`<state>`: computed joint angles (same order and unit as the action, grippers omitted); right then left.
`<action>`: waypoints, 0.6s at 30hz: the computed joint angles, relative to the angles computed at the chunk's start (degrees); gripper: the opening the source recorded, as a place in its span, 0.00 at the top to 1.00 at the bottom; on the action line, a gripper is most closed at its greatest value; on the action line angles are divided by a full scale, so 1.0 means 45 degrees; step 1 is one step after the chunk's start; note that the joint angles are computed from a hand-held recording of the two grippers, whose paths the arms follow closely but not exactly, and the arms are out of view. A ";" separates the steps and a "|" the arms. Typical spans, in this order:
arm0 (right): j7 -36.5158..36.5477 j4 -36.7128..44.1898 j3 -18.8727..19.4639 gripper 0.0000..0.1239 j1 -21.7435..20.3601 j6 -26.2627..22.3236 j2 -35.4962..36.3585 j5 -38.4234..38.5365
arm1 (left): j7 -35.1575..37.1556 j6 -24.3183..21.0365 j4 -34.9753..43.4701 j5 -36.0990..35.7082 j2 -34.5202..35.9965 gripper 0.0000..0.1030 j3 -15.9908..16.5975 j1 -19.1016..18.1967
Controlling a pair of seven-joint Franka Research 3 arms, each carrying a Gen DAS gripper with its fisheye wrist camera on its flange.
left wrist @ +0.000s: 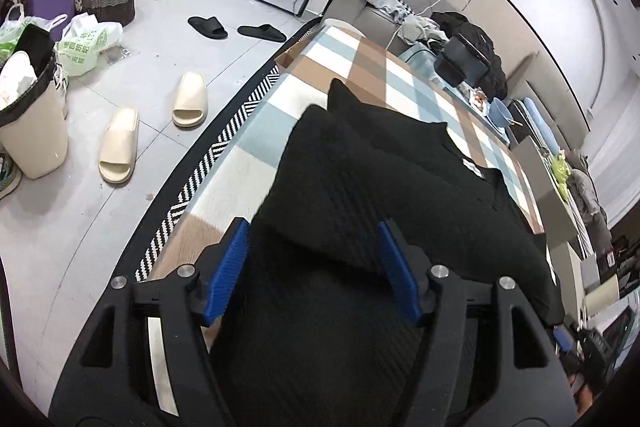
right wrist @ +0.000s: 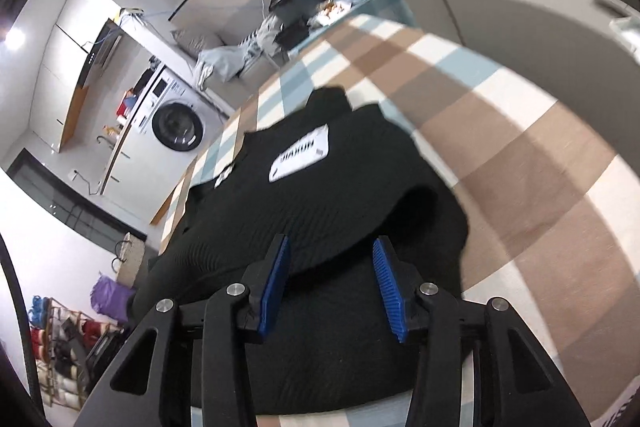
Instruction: Fold small clothes
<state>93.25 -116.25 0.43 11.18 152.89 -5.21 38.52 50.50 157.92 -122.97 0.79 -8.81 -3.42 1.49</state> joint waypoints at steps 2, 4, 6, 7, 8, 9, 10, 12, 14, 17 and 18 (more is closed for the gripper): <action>0.0301 0.0108 0.0040 0.62 -0.0037 -0.0092 0.0148 -0.0385 | 0.0205 -0.0009 0.0357 -0.0140 0.0427 0.39 0.0064 -0.0001; 0.0612 0.0265 0.0044 0.62 -0.0082 -0.0142 0.0324 -0.0606 | 0.0463 -0.0017 0.0708 -0.0388 0.0775 0.41 0.0070 -0.0002; 0.0755 0.0369 0.0052 0.62 -0.0102 -0.0109 0.0442 -0.0673 | 0.1091 0.0238 0.0971 -0.0914 0.1006 0.53 0.0037 -0.0092; 0.0815 0.0377 0.0047 0.61 -0.0121 -0.0039 0.0480 -0.0689 | 0.1278 0.0293 0.1147 -0.0946 0.1102 0.55 -0.0003 -0.0094; 0.0715 0.0363 0.0010 0.61 -0.0146 -0.0040 0.0500 -0.0535 | 0.1440 0.0293 0.1325 -0.0913 0.1198 0.62 -0.0049 -0.0090; 0.0661 0.0503 -0.0020 0.60 -0.0165 -0.0098 0.0629 -0.0312 | 0.1507 0.0224 0.1468 -0.0837 0.1260 0.72 -0.0104 -0.0084; 0.0730 0.0604 -0.0019 0.60 -0.0190 -0.0065 0.0745 -0.0246 | 0.1547 0.0193 0.1603 -0.0792 0.1334 0.77 -0.0153 -0.0083; 0.1121 0.0699 -0.0019 0.60 -0.0274 -0.0062 0.0871 -0.0553 | 0.1424 0.0161 0.1803 -0.0652 0.1464 0.92 -0.0225 -0.0057; 0.1379 0.0976 -0.0003 0.60 -0.0325 -0.0146 0.1143 -0.0469 | 0.1048 0.0327 0.1780 -0.0396 0.1448 0.94 -0.0263 -0.0003; 0.1411 0.1185 0.0063 0.64 -0.0342 0.0425 0.1442 -0.0436 | 0.0968 0.0585 0.1725 -0.0507 0.1336 0.95 -0.0253 0.0015; 0.1485 0.1282 0.0065 0.76 -0.0368 0.0473 0.1542 -0.0417 | 0.1023 0.0664 0.1569 -0.0562 0.1186 0.95 -0.0228 0.0026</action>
<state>99.94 -110.48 0.72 9.52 155.02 1.73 36.64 55.11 160.91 -115.91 -1.74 -3.48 -4.45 1.61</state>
